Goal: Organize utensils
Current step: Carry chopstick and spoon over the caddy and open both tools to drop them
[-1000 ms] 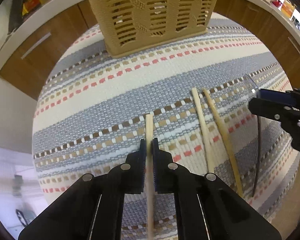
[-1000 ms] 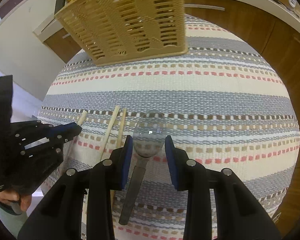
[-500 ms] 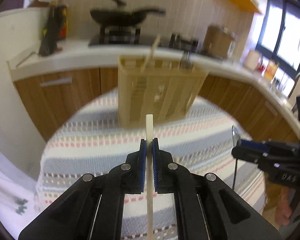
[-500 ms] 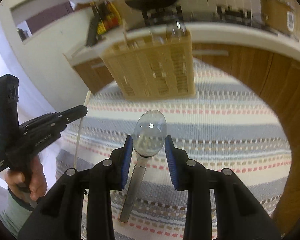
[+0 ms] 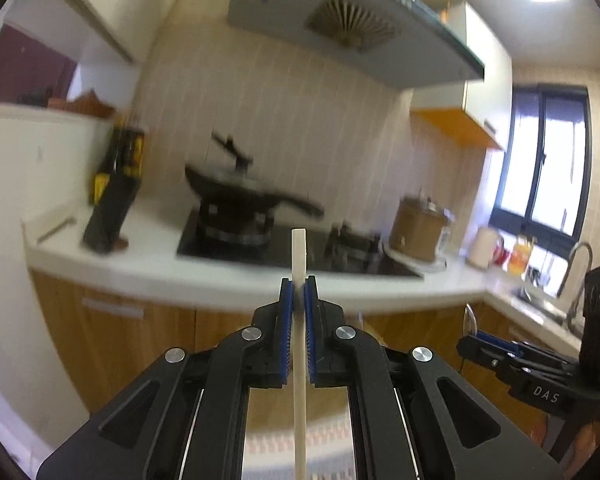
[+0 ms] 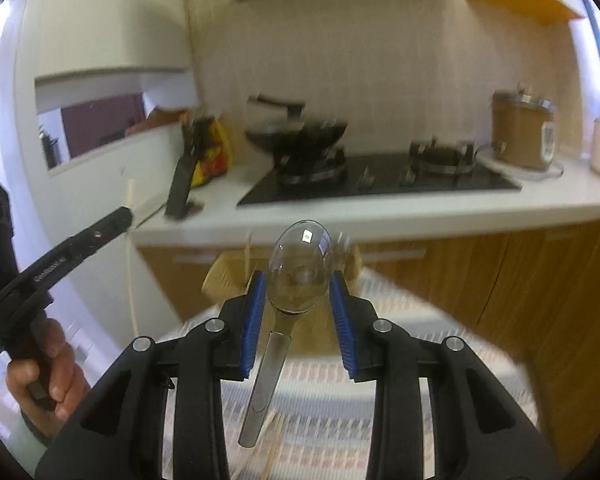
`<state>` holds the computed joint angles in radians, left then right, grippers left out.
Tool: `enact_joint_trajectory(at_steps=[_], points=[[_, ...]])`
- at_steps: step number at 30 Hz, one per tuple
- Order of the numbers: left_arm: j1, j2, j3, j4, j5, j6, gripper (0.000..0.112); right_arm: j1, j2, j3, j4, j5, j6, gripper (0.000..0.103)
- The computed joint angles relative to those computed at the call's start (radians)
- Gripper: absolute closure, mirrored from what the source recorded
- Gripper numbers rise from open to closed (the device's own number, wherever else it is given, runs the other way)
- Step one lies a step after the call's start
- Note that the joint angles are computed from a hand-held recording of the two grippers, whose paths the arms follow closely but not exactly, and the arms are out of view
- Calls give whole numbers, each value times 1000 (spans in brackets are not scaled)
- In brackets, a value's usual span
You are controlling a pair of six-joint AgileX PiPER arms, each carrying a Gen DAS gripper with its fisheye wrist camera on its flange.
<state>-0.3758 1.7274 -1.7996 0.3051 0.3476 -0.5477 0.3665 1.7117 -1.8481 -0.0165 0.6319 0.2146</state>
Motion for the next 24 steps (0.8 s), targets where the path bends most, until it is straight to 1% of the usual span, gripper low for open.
enact_joint_trajectory(at_steps=[3,5,8,11,12,13,14,15,16,17,18,20,24], points=[[-2,43,-64,91,-35,-80,108,-3,86,-144,-81,8,48,73],[0,93,-125,177,-58,-152,108,-7,145,-243,-118,25,72,73],[14,155,-206,211,-85,-182,108,-18,236,-396,-149,53,90,73],[22,218,-280,315,-105,-277,108,-13,329,-530,-220,67,126,73],[24,241,-307,329,-105,-290,108,-10,363,-575,-248,68,137,73],[27,256,-320,350,-106,-308,108,-6,379,-593,-272,63,150,73],[24,285,-356,394,-91,-341,108,2,402,-608,-331,45,185,73],[22,316,-397,401,-73,-336,108,9,411,-606,-376,31,214,73],[22,349,-444,395,-54,-322,108,17,431,-623,-430,29,245,73],[23,365,-461,411,-48,-336,108,29,463,-653,-507,36,288,73],[23,385,-480,439,-43,-361,108,34,475,-661,-544,38,310,73],[28,414,-502,481,-41,-406,108,40,500,-653,-623,12,362,73],[36,440,-485,639,-61,-580,108,50,541,-654,-703,0,406,73]])
